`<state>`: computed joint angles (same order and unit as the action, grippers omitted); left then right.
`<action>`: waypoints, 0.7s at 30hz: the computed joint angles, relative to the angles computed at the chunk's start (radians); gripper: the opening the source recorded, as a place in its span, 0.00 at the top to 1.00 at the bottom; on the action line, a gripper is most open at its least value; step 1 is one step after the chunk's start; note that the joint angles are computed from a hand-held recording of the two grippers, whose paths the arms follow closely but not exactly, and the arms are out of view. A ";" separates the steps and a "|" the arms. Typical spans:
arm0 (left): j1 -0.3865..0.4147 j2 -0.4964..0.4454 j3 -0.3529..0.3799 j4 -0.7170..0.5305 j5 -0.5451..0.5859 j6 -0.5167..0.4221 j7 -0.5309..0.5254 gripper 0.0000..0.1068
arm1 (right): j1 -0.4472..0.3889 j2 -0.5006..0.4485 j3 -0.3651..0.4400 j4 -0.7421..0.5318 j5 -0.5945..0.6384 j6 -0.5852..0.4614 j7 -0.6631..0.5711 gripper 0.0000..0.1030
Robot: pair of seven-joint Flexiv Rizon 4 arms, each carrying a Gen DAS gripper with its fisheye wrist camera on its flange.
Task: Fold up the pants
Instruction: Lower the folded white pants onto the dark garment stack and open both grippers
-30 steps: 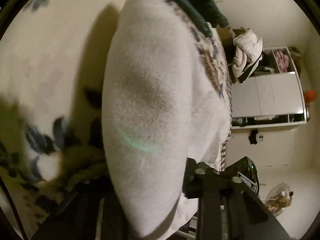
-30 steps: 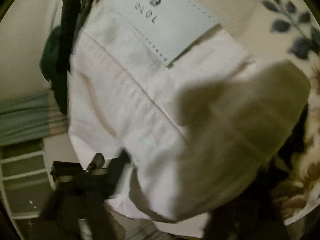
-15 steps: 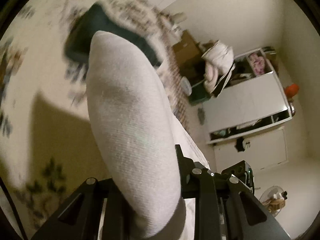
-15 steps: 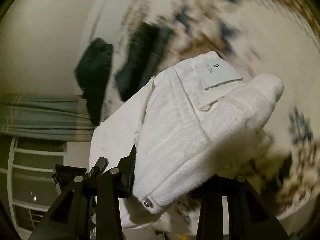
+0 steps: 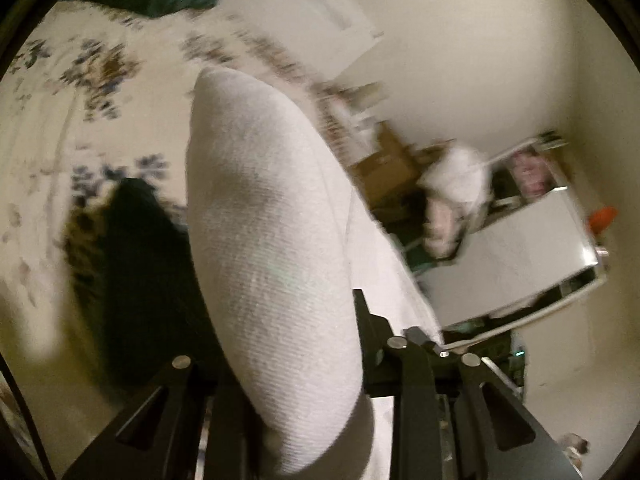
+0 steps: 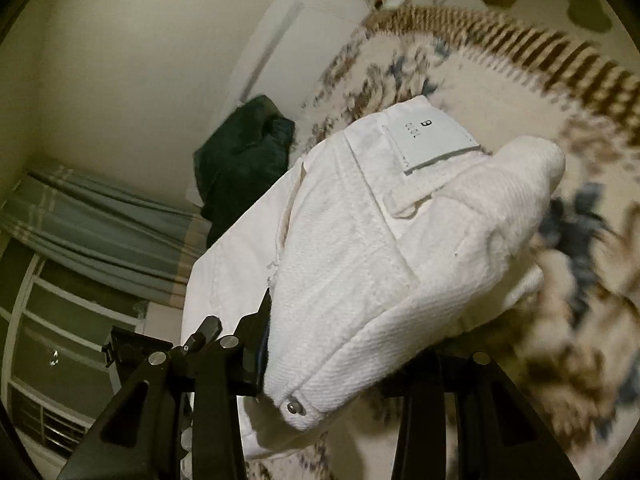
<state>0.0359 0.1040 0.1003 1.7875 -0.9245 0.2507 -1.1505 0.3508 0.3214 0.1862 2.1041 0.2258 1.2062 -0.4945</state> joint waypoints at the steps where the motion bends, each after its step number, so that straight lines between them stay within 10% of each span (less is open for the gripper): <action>1: 0.007 -0.035 -0.007 -0.010 0.062 0.017 -0.011 0.70 | 0.025 -0.048 -0.028 -0.009 0.030 -0.021 -0.032 0.51; 3: 0.028 -0.104 -0.016 -0.022 0.250 0.002 -0.073 0.66 | 0.058 -0.128 -0.075 -0.037 0.134 -0.117 -0.099 0.45; 9: 0.048 -0.031 0.003 0.118 0.220 0.051 -0.074 0.57 | 0.014 -0.138 -0.029 -0.069 0.123 -0.202 -0.175 0.29; 12: 0.034 0.060 -0.009 0.129 0.392 0.134 -0.123 0.46 | -0.020 -0.136 0.002 -0.149 -0.091 -0.454 -0.122 0.01; 16: 0.014 0.139 -0.034 0.110 0.591 0.231 -0.172 0.12 | -0.011 -0.153 0.060 -0.286 -0.391 -0.801 -0.109 0.01; 21: 0.002 0.160 -0.046 0.045 0.721 0.171 -0.198 0.05 | 0.022 -0.154 0.090 -0.378 -0.482 -0.974 -0.125 0.01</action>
<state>0.0374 0.2642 0.0542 1.8328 -0.2033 0.4212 -1.3484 0.3728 0.1669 0.2759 1.7260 -0.2559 0.2323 -0.6198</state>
